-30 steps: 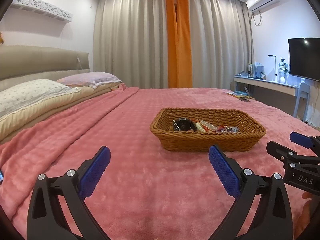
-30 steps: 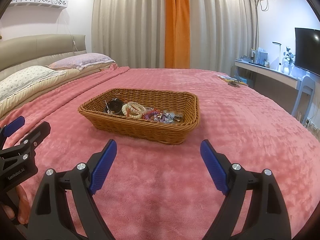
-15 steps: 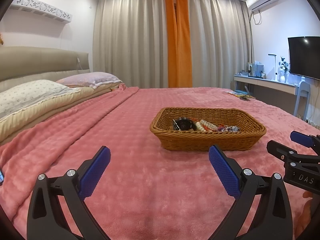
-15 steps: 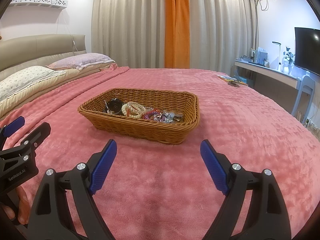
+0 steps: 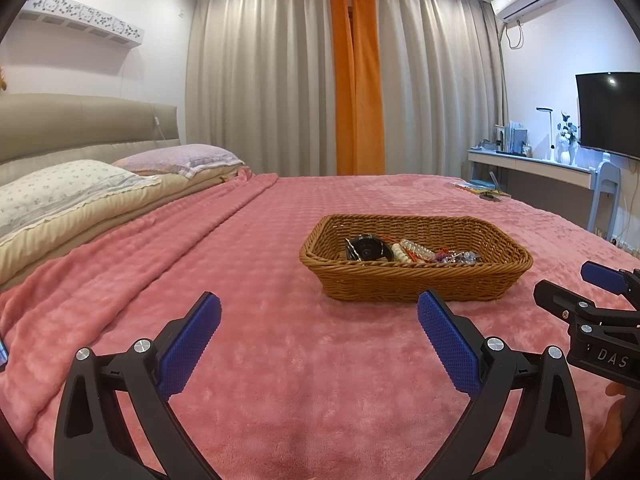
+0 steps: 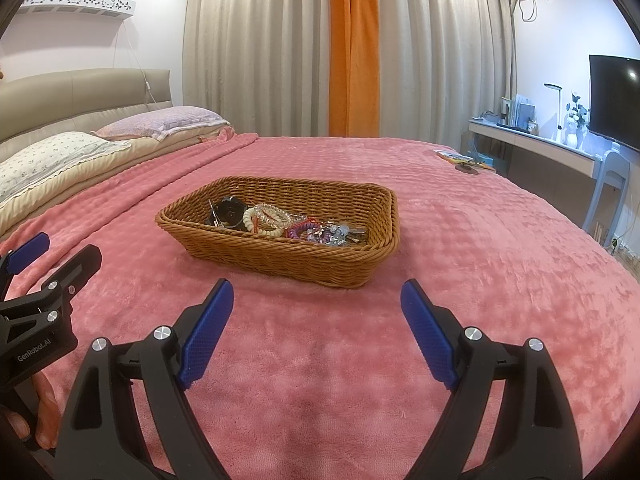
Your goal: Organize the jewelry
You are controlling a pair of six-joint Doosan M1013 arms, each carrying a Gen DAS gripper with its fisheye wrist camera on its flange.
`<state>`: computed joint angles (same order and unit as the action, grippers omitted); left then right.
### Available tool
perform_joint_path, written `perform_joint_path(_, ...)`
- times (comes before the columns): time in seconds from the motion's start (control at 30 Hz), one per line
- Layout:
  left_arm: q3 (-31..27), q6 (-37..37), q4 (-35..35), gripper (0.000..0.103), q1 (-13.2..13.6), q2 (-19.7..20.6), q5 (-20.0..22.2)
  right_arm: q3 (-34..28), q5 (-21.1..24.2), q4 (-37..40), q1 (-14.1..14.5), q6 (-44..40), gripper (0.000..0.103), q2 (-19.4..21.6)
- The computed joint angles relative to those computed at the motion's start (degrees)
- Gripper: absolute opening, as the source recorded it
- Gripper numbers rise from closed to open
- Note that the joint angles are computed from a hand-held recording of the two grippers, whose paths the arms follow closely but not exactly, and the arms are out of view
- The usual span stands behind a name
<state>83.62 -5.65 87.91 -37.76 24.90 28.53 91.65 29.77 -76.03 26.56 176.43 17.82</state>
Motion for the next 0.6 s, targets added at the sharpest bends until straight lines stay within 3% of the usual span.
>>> perform_joint_path(0.6,0.7,-1.7,2.6,0.095,0.2,-0.4,-0.8,0.2,0.3,-0.4,0.1,0.8,0.085,-0.1)
